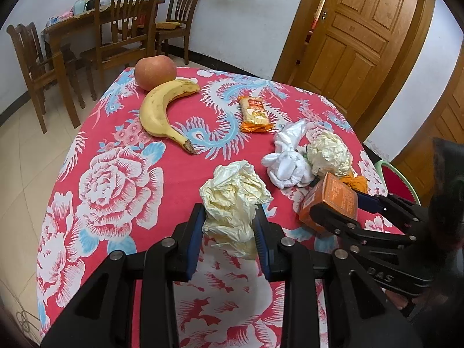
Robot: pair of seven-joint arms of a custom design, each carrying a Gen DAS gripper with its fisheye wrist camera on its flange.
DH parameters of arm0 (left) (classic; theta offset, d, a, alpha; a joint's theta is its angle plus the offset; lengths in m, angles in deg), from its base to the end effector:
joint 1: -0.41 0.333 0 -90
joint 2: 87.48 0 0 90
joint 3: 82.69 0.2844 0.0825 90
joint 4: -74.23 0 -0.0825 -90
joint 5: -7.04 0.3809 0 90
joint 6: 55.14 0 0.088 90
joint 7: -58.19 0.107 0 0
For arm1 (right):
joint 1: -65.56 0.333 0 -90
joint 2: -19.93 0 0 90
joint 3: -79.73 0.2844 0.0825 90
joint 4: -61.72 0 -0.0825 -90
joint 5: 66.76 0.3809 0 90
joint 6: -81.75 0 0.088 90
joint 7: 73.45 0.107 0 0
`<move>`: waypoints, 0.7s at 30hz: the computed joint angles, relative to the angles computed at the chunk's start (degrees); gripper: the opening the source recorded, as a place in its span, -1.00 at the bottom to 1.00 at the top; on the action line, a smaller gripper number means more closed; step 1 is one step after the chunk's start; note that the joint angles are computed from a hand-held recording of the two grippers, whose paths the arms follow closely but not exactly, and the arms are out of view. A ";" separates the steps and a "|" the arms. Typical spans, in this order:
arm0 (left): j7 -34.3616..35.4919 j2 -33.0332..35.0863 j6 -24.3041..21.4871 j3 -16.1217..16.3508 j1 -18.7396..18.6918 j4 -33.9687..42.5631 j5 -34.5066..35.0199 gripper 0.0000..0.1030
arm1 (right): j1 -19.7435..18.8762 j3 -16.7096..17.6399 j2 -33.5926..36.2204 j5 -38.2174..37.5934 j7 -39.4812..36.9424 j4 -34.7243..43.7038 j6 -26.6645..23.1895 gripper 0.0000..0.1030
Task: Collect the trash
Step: 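Carry the crumpled paper and orange box over the trash bin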
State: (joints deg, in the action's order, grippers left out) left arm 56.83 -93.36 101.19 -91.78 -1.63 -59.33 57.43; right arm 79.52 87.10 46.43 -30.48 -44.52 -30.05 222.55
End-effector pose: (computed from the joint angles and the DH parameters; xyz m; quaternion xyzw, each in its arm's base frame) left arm 0.5095 -0.1304 0.3932 -0.8430 0.4104 -0.2484 0.2434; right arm 0.6540 0.2421 0.3800 -0.9071 0.2700 -0.0530 0.3184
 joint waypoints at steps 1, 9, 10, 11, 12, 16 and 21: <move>0.14 0.17 0.05 -0.03 -0.01 0.22 0.10 -0.35 | -0.49 0.24 -0.63 0.80 -0.39 -0.49 -0.39 0.22; 2.03 1.38 0.41 -0.21 -0.61 2.79 0.43 -0.35 | -2.96 -0.24 -4.69 5.60 -0.95 -2.65 -4.89 0.22; 2.32 1.54 0.54 -0.22 -0.72 3.19 0.51 -0.35 | -3.16 -0.49 -5.10 6.02 -0.60 -2.83 -5.08 0.22; 2.72 1.76 0.83 -0.19 -0.82 3.65 0.44 -0.35 | -3.30 -0.82 -5.53 6.31 -0.01 -3.07 -4.94 0.22; 3.26 2.11 1.37 -0.11 -0.89 4.20 0.27 -0.35 | -3.44 -1.03 -5.86 6.65 0.40 -3.21 -4.77 0.22; 5.08 3.86 1.91 -0.17 -1.47 7.20 0.34 -0.35 | -4.28 -2.00 -6.85 7.56 2.27 -3.21 -3.59 0.22; 8.72 7.26 2.97 -0.05 -2.68 11.70 -1.61 -0.35 | -5.50 -2.90 -6.43 7.74 4.56 -1.77 -1.74 0.22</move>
State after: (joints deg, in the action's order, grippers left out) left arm 65.55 -86.10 104.17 -91.83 -4.31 -47.63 55.82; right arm 74.02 84.20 40.01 -22.74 -39.96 -31.82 220.81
